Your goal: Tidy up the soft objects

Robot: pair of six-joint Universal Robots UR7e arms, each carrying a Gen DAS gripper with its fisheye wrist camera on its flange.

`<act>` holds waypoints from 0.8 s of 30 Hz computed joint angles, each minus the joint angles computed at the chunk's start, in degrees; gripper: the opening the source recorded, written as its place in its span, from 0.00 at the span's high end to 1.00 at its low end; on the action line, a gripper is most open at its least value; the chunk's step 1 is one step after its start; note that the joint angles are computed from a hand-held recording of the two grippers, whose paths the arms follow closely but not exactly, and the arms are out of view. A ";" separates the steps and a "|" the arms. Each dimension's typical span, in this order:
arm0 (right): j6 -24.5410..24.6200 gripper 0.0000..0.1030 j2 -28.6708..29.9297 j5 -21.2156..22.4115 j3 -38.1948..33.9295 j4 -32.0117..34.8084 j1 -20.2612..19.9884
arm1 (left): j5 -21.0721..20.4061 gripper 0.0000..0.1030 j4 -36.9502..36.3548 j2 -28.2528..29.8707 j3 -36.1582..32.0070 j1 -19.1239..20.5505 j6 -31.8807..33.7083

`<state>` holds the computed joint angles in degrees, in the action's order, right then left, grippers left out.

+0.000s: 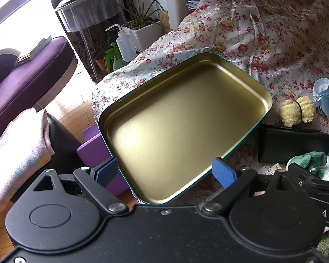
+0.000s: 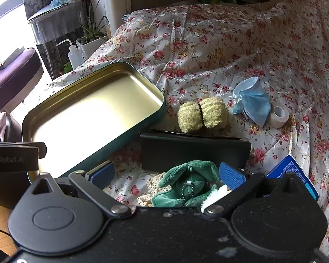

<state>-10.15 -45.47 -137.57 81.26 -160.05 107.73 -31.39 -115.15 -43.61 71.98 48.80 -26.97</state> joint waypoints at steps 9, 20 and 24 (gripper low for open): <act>-0.03 0.01 -0.01 -0.04 0.10 -0.10 0.03 | 0.24 0.12 0.93 0.18 -0.42 0.00 -0.60; -0.01 0.01 -0.05 0.24 0.35 -0.84 0.01 | 0.40 0.12 2.93 0.62 -1.09 0.06 -1.24; 0.33 0.01 -0.15 0.20 0.33 -0.82 0.05 | -0.21 0.12 4.40 0.77 -1.49 0.14 -1.74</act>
